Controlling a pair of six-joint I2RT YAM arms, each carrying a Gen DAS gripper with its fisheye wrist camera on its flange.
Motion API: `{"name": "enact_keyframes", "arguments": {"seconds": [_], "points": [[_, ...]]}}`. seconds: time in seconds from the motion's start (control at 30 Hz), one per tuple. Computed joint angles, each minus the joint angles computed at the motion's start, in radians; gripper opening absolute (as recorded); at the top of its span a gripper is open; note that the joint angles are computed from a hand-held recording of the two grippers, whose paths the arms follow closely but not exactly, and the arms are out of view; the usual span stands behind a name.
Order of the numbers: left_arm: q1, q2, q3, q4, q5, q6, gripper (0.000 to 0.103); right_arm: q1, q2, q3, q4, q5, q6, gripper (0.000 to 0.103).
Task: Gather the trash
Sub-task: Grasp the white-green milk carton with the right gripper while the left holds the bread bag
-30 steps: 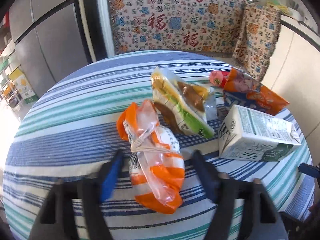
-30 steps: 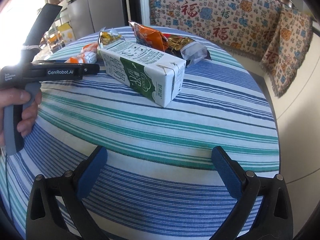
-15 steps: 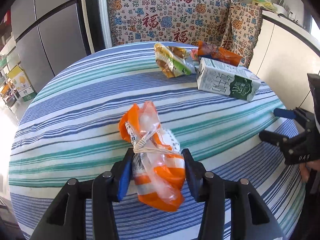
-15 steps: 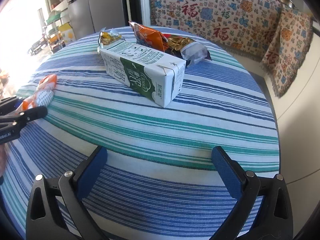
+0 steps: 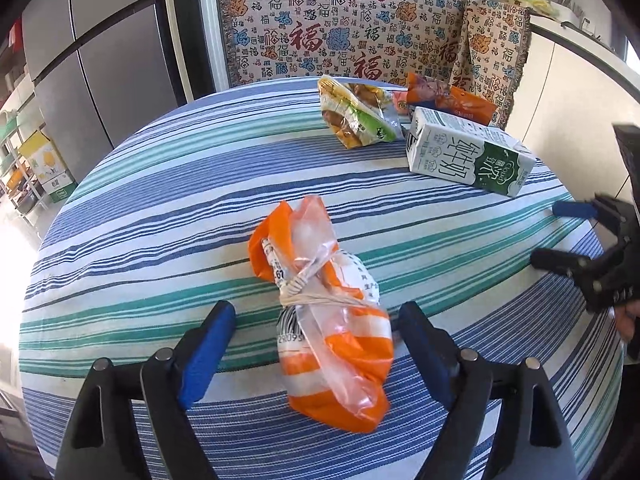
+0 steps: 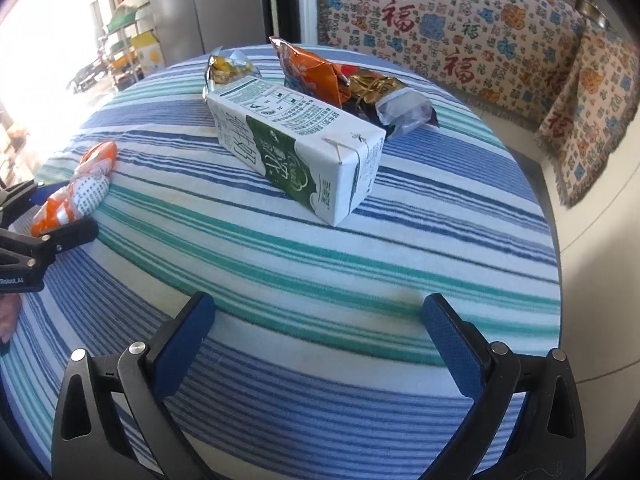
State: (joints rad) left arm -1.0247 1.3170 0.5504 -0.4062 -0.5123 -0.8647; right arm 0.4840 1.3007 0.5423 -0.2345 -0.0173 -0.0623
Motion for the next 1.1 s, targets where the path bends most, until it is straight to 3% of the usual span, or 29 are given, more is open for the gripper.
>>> {"name": "enact_keyframes", "arguments": {"seconds": [0.17,0.23,0.3,0.33,0.47,0.67,0.8,0.97,1.1], "points": [[-0.007,0.008,0.006,-0.002,-0.004,-0.009,0.086,-0.001,0.131,0.17,-0.015,0.064,-0.156,0.093],[-0.009,0.011,0.008,-0.004,-0.006,-0.012,0.086,-0.004,0.181,0.234,-0.039,0.02,-0.19,0.093],[-0.008,0.01,0.005,-0.001,-0.005,-0.011,0.087,-0.003,0.223,0.275,-0.062,-0.025,-0.201,0.083],[-0.007,0.009,0.004,-0.001,-0.004,-0.01,0.087,-0.012,0.241,0.294,-0.09,-0.074,-0.195,0.06],[-0.008,0.01,0.006,-0.002,-0.005,-0.012,0.087,-0.03,0.153,0.235,-0.121,-0.199,-0.078,0.044],[-0.013,0.014,0.009,-0.004,-0.008,-0.017,0.087,-0.226,-0.103,0.015,-0.227,-0.591,0.188,0.043],[-0.015,0.018,0.011,-0.004,-0.009,-0.02,0.087,-0.453,-0.152,-0.103,-0.271,-0.774,0.191,0.046],[-0.019,0.021,0.013,-0.005,-0.011,-0.025,0.087,-0.68,-0.187,-0.128,-0.329,-0.758,0.079,0.062],[-0.021,0.025,0.016,-0.006,-0.013,-0.028,0.087,-0.642,-0.373,-0.122,-0.392,-0.567,0.0,0.083]]}}
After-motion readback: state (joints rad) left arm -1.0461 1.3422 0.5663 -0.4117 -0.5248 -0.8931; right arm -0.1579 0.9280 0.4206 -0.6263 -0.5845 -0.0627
